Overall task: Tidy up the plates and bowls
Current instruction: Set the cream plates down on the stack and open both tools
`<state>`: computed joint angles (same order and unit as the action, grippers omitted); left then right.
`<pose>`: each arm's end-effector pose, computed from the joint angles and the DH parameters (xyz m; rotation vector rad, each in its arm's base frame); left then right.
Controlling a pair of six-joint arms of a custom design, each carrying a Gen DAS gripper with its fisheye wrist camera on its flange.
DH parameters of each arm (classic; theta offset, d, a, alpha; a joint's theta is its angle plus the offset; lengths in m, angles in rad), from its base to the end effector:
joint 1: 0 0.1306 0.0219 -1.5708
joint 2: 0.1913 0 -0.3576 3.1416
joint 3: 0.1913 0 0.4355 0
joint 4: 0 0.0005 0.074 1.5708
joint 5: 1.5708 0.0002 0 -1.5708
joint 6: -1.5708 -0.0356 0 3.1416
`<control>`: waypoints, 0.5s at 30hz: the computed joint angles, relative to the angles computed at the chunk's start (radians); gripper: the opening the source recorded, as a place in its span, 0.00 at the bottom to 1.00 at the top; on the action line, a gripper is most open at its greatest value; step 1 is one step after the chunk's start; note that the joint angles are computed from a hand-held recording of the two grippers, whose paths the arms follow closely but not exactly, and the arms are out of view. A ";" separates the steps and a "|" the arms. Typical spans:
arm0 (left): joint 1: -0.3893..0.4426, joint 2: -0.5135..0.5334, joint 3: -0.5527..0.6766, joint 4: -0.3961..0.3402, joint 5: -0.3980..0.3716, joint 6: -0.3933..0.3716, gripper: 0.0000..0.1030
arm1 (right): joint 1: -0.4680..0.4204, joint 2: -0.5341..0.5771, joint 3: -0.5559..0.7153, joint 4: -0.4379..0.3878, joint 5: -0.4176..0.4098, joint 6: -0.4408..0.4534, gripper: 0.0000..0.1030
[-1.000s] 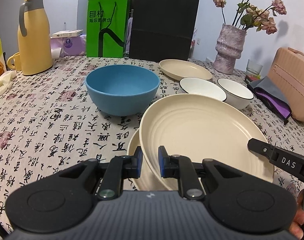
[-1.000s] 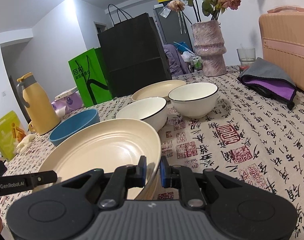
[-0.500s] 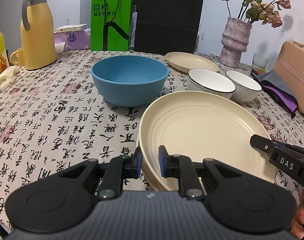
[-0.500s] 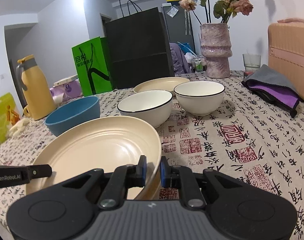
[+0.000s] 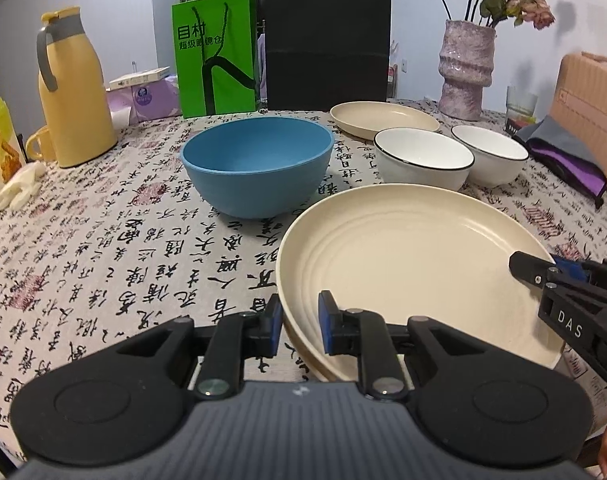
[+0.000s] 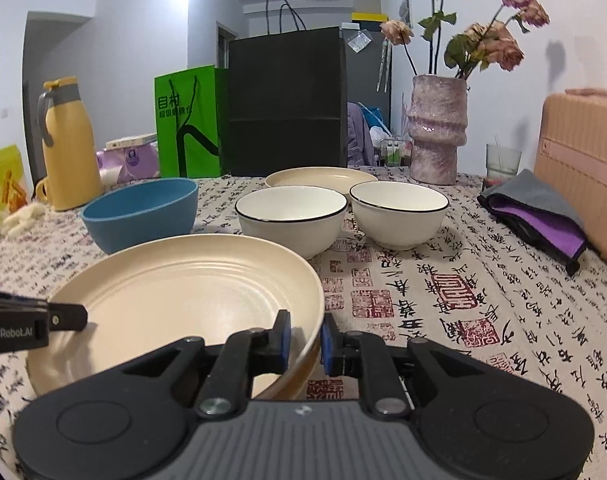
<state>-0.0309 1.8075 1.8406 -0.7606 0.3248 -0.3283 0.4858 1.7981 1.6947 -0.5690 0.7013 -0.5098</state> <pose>0.6852 -0.0330 0.3986 0.5660 2.1897 -0.2156 0.6118 0.2965 0.3492 0.3843 2.0361 -0.1861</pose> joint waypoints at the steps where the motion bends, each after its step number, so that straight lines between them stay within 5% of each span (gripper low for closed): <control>1: -0.001 -0.001 -0.004 0.007 -0.003 -0.003 0.19 | 0.002 0.001 -0.001 0.004 0.008 0.010 0.15; 15: -0.016 -0.033 -0.070 0.086 -0.050 -0.055 0.19 | 0.003 0.010 -0.013 0.017 0.021 0.044 0.16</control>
